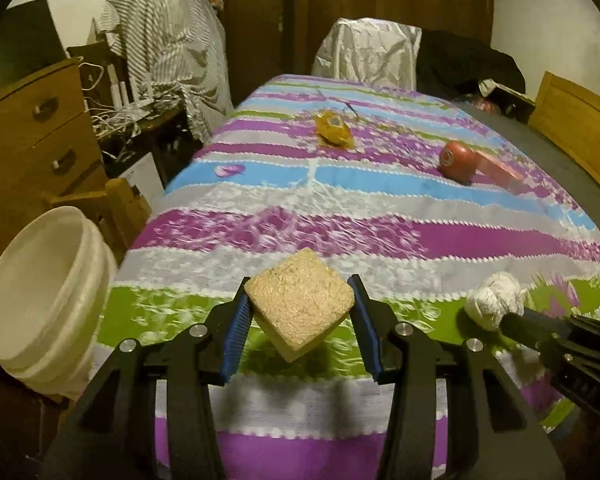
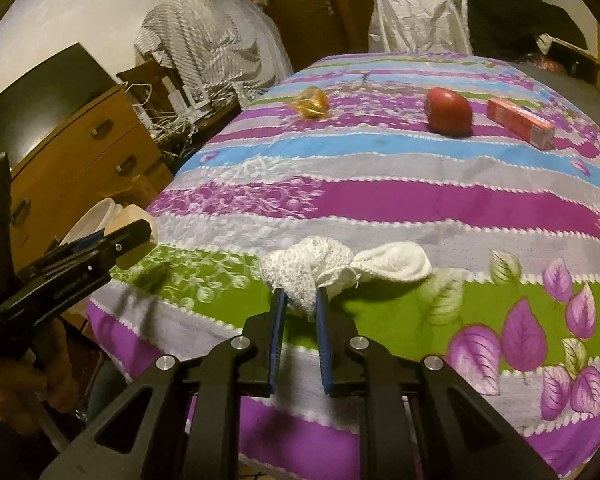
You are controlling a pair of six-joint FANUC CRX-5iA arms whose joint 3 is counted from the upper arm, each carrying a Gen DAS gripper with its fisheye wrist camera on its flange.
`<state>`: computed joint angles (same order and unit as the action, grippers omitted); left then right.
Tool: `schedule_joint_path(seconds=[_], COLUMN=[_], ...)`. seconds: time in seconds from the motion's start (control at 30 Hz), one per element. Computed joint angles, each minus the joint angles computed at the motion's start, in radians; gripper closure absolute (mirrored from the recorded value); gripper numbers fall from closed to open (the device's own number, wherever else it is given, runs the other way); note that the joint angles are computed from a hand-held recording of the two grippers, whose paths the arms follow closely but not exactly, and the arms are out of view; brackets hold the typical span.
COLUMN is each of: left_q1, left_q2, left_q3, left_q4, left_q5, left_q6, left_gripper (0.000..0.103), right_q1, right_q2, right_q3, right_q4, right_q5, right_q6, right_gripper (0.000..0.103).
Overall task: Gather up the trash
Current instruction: 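Carry the sponge cube and white cloth in both grippers toward the bucket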
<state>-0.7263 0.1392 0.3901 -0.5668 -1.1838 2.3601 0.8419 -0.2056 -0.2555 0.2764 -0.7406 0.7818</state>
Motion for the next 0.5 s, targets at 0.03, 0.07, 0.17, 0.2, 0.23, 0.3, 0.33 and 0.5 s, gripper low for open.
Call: schedule_joint_path(seconds=[0.03, 0.07, 0.17, 0.2, 0.23, 0.3, 0.33, 0.5], left_q1=[0.003, 0.009, 0.031, 0.044, 0.056, 0.082, 0.094, 0.183], left_q2=[-0.008, -0.019, -0.060, -0.080, -0.096, -0.126, -0.142, -0.213], left_q3=[-0.004, -0.011, -0.029, -0.037, -0.043, -0.052, -0.054, -0.068], left_q4=[-0.004, -0.011, -0.041, -0.057, -0.064, -0.079, -0.099, -0.142], left_q5=[-0.001, -0.001, -0.015, -0.024, -0.030, -0.046, -0.061, -0.112], left_q6=[0.006, 0.013, 0.019, 0.022, 0.019, 0.013, 0.012, -0.027], left_gripper=[0.058, 0.058, 0.058, 0.058, 0.058, 0.058, 0.058, 0.058], right_q1=[0.002, 0.007, 0.012, 0.014, 0.014, 0.019, 0.023, 0.047], right_q2=[0.010, 0.026, 0.087, 0.115, 0.140, 0.212, 0.240, 0.460], right_q3=[0.014, 0.036, 0.128, 0.173, 0.215, 0.331, 0.378, 0.753], right_q4=[-0.006, -0.012, -0.062, -0.088, -0.116, -0.178, -0.198, -0.343], right_q5=[-0.001, -0.002, -0.003, -0.007, -0.011, -0.028, -0.040, -0.179], right_q6=[0.012, 0.029, 0.103, 0.134, 0.167, 0.246, 0.273, 0.443], right_gripper=[0.086, 0.086, 0.086, 0.086, 0.086, 0.086, 0.086, 0.087])
